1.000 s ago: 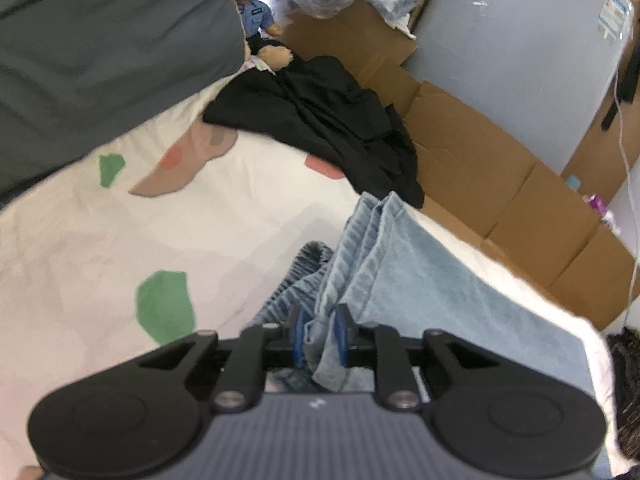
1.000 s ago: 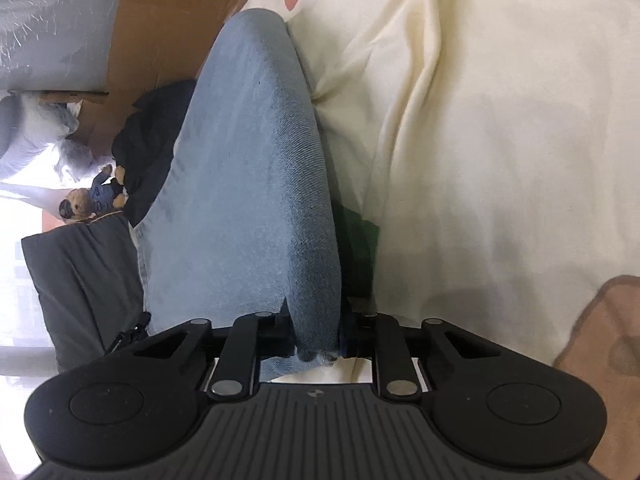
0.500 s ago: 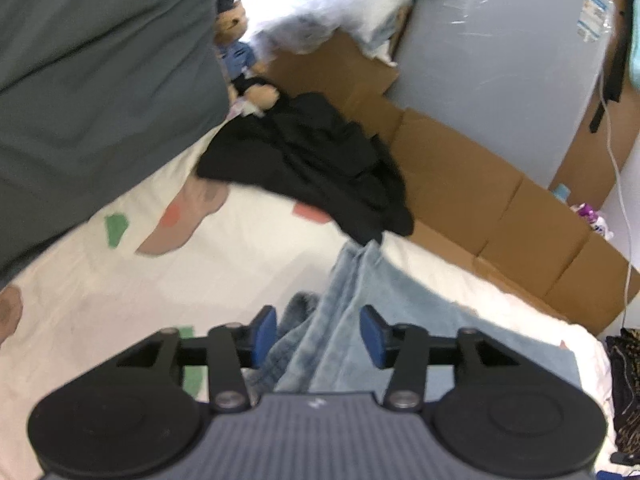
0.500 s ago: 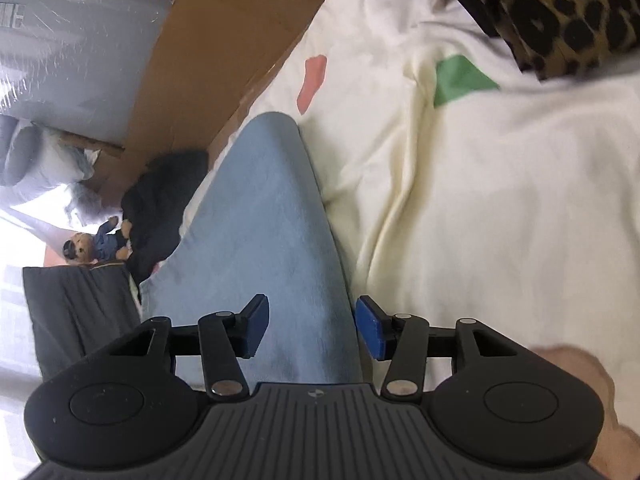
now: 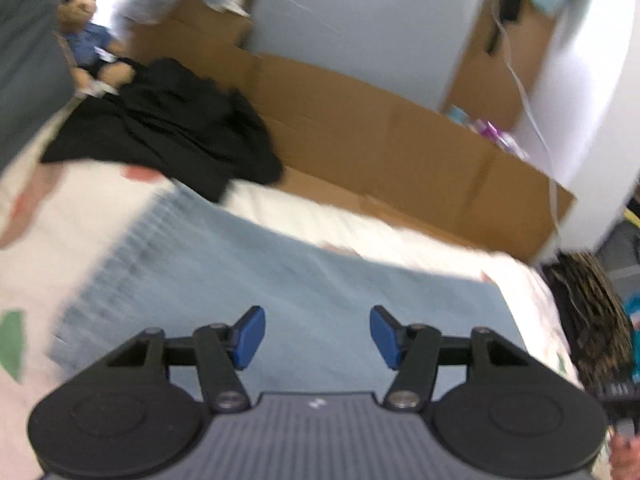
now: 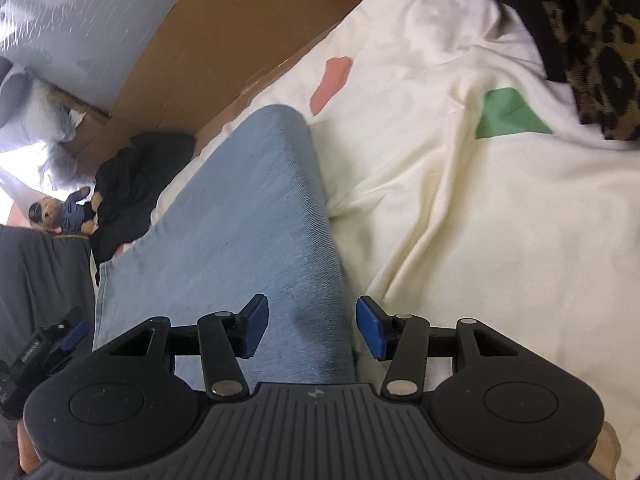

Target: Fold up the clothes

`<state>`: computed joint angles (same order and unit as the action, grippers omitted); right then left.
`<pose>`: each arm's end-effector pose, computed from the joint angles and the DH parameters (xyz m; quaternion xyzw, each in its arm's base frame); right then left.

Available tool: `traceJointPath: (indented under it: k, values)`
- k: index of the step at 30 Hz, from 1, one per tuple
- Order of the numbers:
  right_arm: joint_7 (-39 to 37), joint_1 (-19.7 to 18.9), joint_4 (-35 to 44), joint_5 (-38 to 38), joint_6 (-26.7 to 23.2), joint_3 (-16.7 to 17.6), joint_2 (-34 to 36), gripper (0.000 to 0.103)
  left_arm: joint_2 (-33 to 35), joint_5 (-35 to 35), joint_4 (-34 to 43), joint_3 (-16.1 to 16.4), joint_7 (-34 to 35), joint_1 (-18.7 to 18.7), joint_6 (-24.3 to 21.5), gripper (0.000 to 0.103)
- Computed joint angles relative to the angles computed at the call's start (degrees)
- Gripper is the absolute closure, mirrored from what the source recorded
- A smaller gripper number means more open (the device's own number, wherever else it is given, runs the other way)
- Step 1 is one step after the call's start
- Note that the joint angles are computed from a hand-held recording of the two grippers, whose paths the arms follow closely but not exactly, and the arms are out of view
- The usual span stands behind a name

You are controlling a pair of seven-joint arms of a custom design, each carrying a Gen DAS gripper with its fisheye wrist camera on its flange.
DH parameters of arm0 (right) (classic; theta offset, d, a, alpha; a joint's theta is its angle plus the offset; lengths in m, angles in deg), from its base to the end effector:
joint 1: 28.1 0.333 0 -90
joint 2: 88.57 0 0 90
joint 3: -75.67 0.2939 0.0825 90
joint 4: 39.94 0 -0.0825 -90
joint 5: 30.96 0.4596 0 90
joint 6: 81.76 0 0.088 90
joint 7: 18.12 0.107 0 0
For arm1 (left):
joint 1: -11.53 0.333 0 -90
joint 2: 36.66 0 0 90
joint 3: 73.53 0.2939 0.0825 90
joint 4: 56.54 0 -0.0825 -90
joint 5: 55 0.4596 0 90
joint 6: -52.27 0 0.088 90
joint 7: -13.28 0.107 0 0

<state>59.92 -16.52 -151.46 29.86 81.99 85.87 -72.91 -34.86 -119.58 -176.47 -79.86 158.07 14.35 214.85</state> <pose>0.6619 0.2086 0.3265 -0.5136 0.7570 0.0649 0.3987 0.6486 0.0075 0.4040 -0.6225 0.6462 -0.4081 0.1686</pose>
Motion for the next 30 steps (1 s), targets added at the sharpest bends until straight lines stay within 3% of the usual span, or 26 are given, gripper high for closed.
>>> traceJointPath:
  k: [4, 6, 8, 11, 15, 20, 26, 30]
  values:
    - [0.3, 0.3, 0.7, -1.8, -0.5, -0.1, 0.5, 0.047, -1.3, 2.9, -3.0, -0.7, 0.0, -1.3, -1.0, 0.047]
    - [0.5, 0.3, 1.2, -2.1, -0.5, -0.1, 1.0, 0.047, -2.0, 6.1, -4.8, -0.6, -2.3, -2.1, -0.3, 0.056]
    - [1.5, 0.6, 1.8, -3.2, -0.4, -0.2, 1.6, 0.047, -2.5, 8.3, -6.2, -0.3, -5.0, -2.5, 0.0, 0.075]
    - [2.5, 0.7, 2.7, -5.0, -0.8, -0.1, 2.7, 0.047, -2.8, 9.9, -7.5, 0.4, -6.6, -2.9, -1.1, 0.09]
    - [4.8, 1.4, 3.3, -8.3, -0.9, -0.1, 3.4, 0.041, -3.3, 14.0, -9.1, 0.4, -7.7, -3.6, 0.7, 0.093]
    - [5.7, 1.1, 4.0, -8.5, -0.6, 0.7, 3.6, 0.039, -3.9, 10.6, -9.3, 0.8, -3.7, -4.6, -0.6, 0.093]
    - [5.7, 0.5, 4.8, -9.2, -0.9, 1.1, 4.8, 0.039, -2.0, 22.6, -9.8, 0.6, -11.7, -4.3, -1.4, 0.097]
    - [2.3, -1.4, 5.7, -5.0, -1.5, 2.6, 5.8, 0.038, -1.2, 25.3, -10.7, -0.4, -11.5, -4.1, 1.9, 0.1]
